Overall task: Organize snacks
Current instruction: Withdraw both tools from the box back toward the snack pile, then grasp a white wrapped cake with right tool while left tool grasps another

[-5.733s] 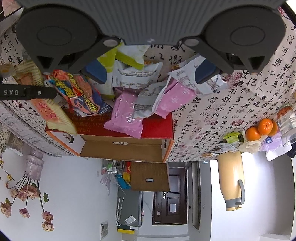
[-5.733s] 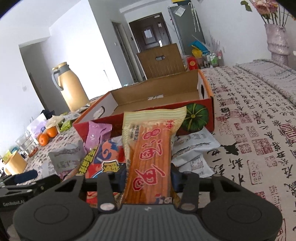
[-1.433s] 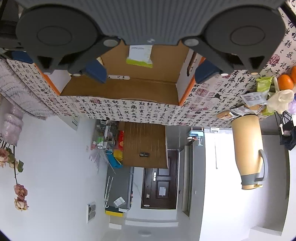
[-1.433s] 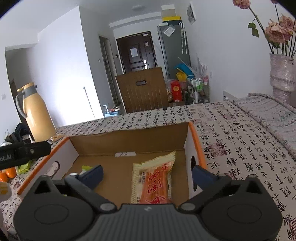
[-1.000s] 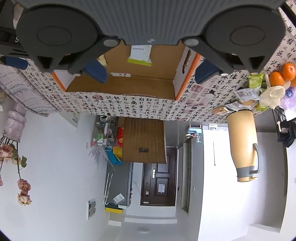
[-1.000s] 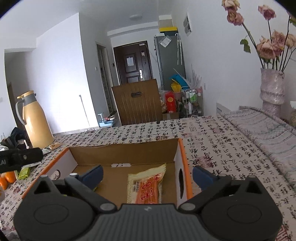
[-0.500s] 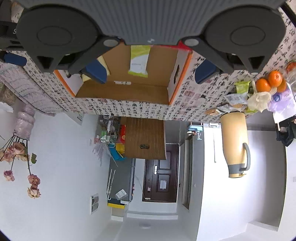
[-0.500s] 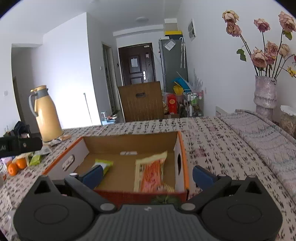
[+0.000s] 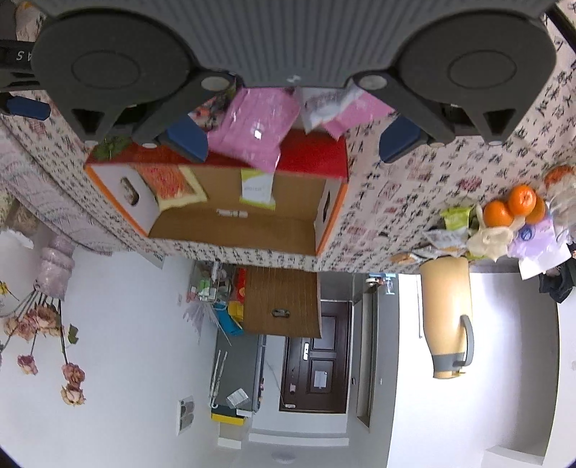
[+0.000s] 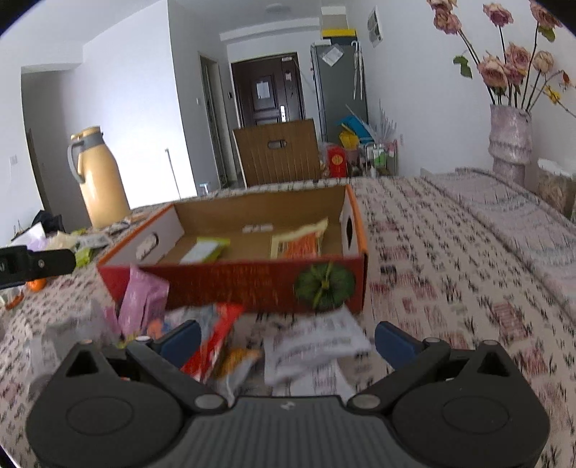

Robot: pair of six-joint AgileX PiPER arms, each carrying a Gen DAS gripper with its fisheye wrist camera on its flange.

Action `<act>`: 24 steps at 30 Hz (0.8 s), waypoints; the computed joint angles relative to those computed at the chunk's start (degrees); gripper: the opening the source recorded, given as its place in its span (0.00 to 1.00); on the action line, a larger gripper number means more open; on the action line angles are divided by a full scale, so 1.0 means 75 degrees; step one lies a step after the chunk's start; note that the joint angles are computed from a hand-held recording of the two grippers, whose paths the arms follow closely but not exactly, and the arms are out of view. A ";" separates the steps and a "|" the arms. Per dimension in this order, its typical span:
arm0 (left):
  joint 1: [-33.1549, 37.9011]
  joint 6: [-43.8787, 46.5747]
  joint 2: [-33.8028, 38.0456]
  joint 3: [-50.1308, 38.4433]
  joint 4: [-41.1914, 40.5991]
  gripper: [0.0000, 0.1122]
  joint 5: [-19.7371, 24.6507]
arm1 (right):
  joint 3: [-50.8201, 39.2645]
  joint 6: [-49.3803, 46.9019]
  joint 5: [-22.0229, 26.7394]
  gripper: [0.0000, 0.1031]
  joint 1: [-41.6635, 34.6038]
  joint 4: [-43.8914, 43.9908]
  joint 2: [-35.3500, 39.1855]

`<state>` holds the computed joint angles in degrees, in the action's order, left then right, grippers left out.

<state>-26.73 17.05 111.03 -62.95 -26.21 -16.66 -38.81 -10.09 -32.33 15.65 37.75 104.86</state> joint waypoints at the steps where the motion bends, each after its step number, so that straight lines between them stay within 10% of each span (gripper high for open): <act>1: 0.0014 -0.0251 -0.0051 0.0168 0.0279 0.92 -0.0078 | 0.0101 0.0019 -0.0051 1.00 0.0068 0.0053 -0.0010; 24: 0.0449 -0.2909 -0.0313 0.2383 0.3297 0.92 -0.1343 | 0.1782 0.1259 -0.1113 1.00 0.0917 -0.0026 -0.0202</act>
<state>-23.36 -4.77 108.68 -45.08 -1.48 -26.74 -25.44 -0.65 -40.68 22.53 37.56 103.35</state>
